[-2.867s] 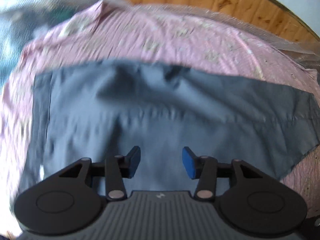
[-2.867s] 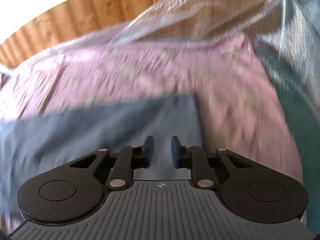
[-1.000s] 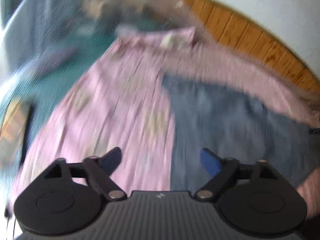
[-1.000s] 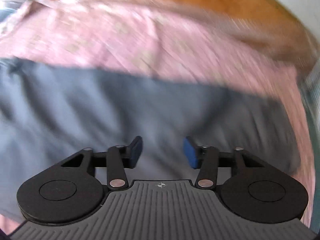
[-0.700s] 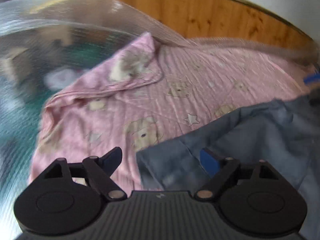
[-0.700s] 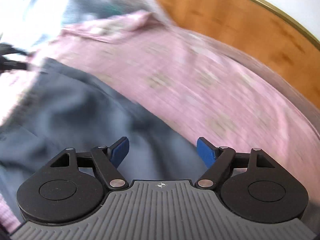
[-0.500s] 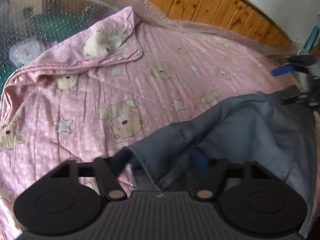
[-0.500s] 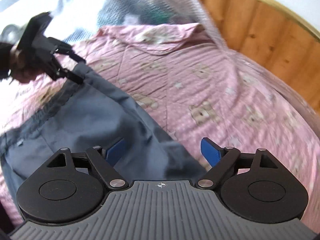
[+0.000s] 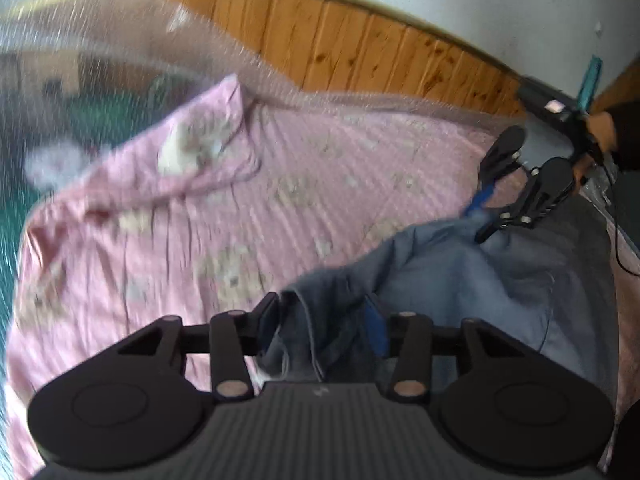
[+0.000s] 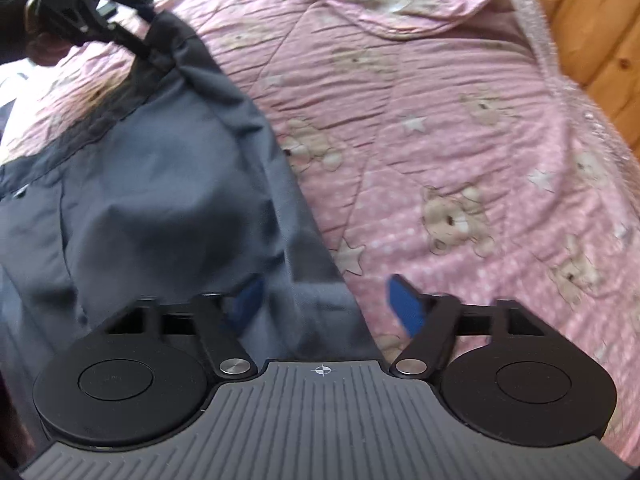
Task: Fold clothes
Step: 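Grasp the trouser leg with the left gripper while the right gripper grasps the waistband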
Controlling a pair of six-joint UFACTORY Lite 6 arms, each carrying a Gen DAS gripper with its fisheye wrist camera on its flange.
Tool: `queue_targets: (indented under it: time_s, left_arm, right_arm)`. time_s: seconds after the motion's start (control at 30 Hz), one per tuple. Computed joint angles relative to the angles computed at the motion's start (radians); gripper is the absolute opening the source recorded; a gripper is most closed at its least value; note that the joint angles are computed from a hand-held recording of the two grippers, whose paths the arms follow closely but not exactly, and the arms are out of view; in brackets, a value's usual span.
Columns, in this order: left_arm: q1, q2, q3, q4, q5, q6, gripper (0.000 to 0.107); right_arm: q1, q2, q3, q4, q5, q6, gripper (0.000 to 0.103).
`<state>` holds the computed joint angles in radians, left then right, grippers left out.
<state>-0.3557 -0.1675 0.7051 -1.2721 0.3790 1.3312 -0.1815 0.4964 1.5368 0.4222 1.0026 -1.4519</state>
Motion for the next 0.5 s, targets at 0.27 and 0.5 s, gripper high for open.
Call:
queue_targets:
  time_s: [0.27,0.5]
  left_arm:
    - [-0.071,0.071,0.027,0.133,0.023,-0.064,0.018]
    - [0.194,-0.042,-0.059,0.013,0.473,-0.070,0.004]
  right_arm:
    - [-0.022,0.065,0.152,-0.042,0.252,-0.033,0.007]
    - [-0.094,0.092,0.265,-0.034,0.357,-0.056,0.004]
